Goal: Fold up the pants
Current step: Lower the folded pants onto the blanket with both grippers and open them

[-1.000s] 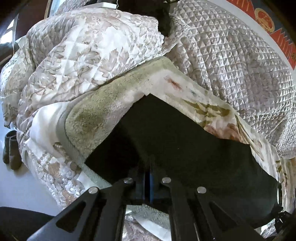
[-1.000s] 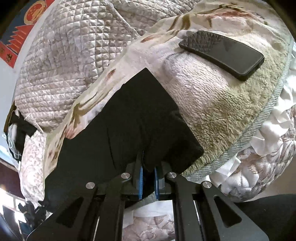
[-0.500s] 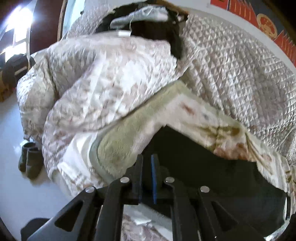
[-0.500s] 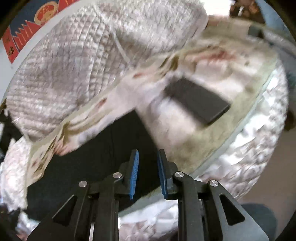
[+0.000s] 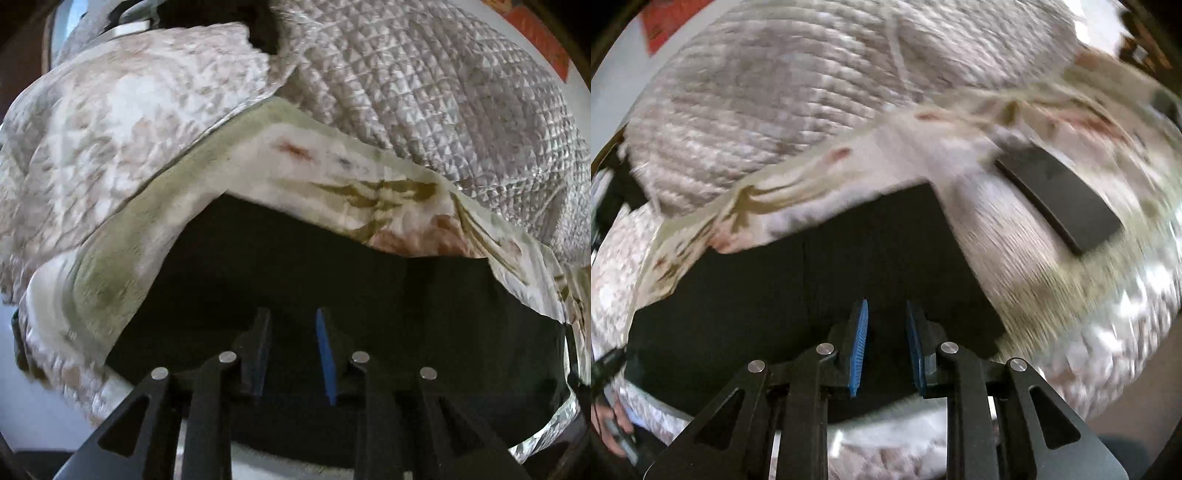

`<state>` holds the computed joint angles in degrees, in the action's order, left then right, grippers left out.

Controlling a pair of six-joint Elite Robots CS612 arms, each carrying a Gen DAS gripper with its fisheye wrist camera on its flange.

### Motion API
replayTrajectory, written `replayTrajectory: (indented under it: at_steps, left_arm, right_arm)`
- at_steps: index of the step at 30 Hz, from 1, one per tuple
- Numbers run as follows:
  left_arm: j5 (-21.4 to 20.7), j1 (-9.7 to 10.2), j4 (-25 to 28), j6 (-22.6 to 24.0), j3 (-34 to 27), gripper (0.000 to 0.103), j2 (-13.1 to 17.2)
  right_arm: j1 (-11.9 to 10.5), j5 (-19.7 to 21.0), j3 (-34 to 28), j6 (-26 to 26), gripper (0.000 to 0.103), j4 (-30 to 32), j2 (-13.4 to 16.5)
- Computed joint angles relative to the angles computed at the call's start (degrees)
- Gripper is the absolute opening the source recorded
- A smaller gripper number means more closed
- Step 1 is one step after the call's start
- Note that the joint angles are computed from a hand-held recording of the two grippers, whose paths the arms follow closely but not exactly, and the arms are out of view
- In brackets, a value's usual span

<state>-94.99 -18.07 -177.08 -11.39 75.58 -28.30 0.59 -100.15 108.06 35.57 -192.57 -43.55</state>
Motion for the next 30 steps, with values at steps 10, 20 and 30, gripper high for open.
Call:
replayTrajectory:
  at_steps: [10, 20, 30]
  left_arm:
    - [-6.6, -2.65, 6.7, 13.4, -8.7, 0.038, 3.5]
    - [4.8, -2.53, 2.7, 8.6, -9.1, 0.039, 4.4]
    - [13.7, -2.15, 4.4, 5.7, -12.1, 0.043, 6.3]
  right_arm:
    - [-0.5, 3.7, -11.8, -11.6, 0.025, 8.0, 4.8]
    - [-0.7, -1.2, -11.1, -8.8, 0.025, 4.0, 5.4]
    - [-1.7, -1.7, -11.7, -4.9, 0.025, 9.2, 5.8]
